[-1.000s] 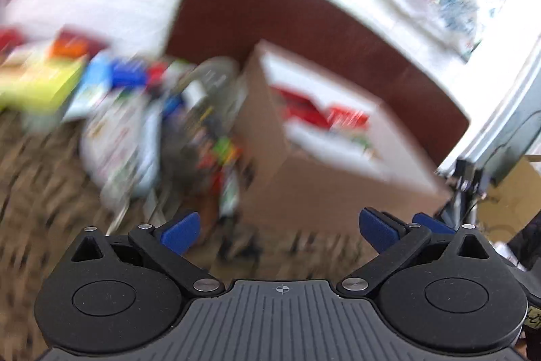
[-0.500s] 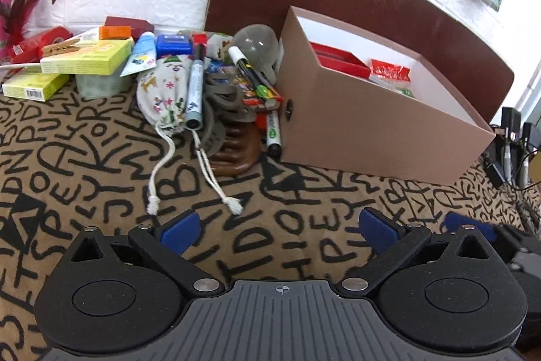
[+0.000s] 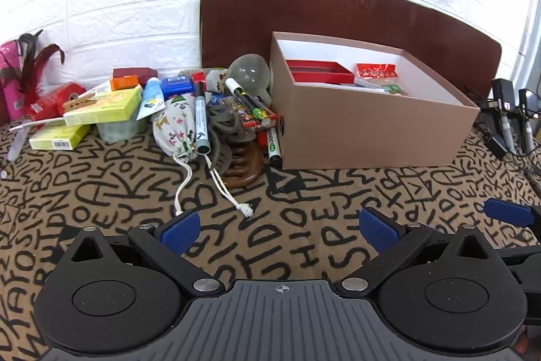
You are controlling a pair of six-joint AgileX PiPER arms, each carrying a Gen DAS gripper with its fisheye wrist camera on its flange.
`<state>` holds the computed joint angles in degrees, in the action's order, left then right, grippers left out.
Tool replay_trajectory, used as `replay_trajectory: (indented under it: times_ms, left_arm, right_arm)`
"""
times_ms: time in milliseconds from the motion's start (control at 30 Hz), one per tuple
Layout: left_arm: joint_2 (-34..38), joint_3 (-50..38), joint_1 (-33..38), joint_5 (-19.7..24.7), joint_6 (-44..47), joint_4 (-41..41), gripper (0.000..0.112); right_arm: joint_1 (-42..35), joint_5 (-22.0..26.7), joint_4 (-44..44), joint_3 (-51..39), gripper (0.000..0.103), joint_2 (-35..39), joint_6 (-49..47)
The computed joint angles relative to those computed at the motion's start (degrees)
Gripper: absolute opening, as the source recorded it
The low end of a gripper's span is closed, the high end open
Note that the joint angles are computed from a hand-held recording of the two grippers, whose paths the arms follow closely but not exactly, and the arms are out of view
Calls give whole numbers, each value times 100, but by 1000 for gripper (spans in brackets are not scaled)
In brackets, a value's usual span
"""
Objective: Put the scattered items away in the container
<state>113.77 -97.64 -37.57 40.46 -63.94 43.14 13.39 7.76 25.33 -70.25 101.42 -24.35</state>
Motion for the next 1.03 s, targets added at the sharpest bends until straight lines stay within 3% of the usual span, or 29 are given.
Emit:
replay_trajectory:
  times_ms: [267,467,600,1033]
  left_arm:
    - [-356,359,-204,9,-405,452,103]
    - [-167,-59,-178,124,4,91,103]
    - [166,-677,-55,269,760,-563,103]
    - [942,-1862,7,505,1161,-753,103]
  right_arm:
    - [259,-94,-3533,370,103,-546,3401]
    - [227,-50,-4552,344,103,-597,4386]
    - [131,2,-4615,223,103,-481,4470]
    - [-183,282,-3278,-482,103,60,3298]
